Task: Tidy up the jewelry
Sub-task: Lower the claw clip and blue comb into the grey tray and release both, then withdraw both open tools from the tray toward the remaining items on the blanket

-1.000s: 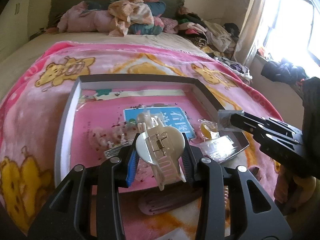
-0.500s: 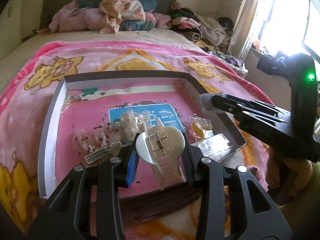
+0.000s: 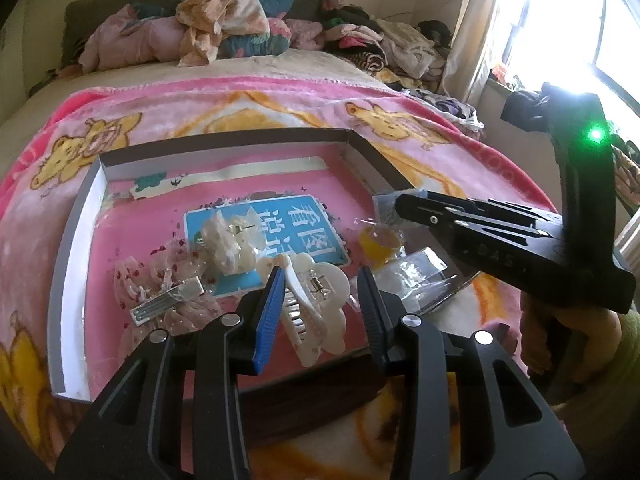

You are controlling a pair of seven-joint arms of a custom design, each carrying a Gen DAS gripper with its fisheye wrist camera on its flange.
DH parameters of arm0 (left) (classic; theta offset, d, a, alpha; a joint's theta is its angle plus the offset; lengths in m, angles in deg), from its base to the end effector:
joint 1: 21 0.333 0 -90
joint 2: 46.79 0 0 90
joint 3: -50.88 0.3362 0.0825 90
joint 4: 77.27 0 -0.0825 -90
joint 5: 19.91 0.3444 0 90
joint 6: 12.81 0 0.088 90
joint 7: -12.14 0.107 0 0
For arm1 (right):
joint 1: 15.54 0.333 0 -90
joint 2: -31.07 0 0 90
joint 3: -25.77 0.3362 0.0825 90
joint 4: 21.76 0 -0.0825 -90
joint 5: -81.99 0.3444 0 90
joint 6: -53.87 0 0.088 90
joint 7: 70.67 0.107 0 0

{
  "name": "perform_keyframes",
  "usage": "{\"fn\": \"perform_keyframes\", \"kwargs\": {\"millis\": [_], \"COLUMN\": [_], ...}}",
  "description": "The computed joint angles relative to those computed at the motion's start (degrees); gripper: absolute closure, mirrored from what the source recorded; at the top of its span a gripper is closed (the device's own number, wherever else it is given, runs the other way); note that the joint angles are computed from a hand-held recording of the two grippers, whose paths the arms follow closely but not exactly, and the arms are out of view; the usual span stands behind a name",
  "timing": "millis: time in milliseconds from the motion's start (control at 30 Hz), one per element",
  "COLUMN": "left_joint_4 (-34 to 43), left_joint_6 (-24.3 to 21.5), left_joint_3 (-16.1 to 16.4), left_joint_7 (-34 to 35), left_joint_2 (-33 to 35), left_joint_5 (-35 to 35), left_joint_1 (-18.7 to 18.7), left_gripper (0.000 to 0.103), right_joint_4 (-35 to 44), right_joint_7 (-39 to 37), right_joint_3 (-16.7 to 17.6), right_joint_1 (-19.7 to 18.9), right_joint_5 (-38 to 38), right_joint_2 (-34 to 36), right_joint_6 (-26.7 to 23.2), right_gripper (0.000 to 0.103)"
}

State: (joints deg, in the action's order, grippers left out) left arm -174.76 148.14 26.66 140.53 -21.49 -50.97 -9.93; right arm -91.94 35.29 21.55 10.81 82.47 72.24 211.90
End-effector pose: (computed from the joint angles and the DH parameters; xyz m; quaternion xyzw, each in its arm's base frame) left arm 0.6764 -0.0823 0.4660 -0.5286 0.7499 -0.3735 0.1368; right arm 0.7074 0.3099 0.4747 -0.6928 0.6018 -0.1878 0.3500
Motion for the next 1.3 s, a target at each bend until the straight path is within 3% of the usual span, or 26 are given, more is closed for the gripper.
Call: {"fn": "perform_keyframes", "kwargs": {"millis": [100,367,467,633,967,1300], "left_joint_4": [-0.3,-2.1,-2.8,-4.5,-8.1,-11.6], "left_joint_6": [0.2,1.4,1.8,2.9,5.6,7.2], "left_joint_3": [0.2,-0.1,-0.1,-0.2,-0.2,3.1], "left_joint_7": [-0.5,-0.4,-0.2,0.5,5.3,11.5], "left_joint_2": [-0.2,-1.6,-2.3,-3.9,-8.2,-12.1], "left_joint_5": [0.1,-0.8,-1.4,-3.2,-11.2,-19.2], "left_joint_1": [0.0,0.4,0.6,1.1,2.6,0.3], "left_gripper": [0.074,0.074,0.074,0.072,0.054,0.041], "right_joint_4": [-3.3,-9.3,-12.0,-15.6,-21.8,-26.3], "right_joint_7": [0.9,3.9,6.1,8.7,13.9,18.9], "right_joint_3": [-0.7,-4.0,-5.8,-7.8,-11.8,-15.4], "right_joint_1": [0.7,3.4,4.8,6.4,10.5,14.5], "right_joint_5": [-0.2,-2.5,-3.7,-5.5,-10.4,-16.3], "right_joint_2": [-1.8,-5.7,-7.3,-9.6,-13.9,-17.3], "right_joint_6": [2.9,7.5,9.3,11.2,14.5,16.3], "right_gripper": [0.058,0.042,0.030,0.025,0.019,0.019]}}
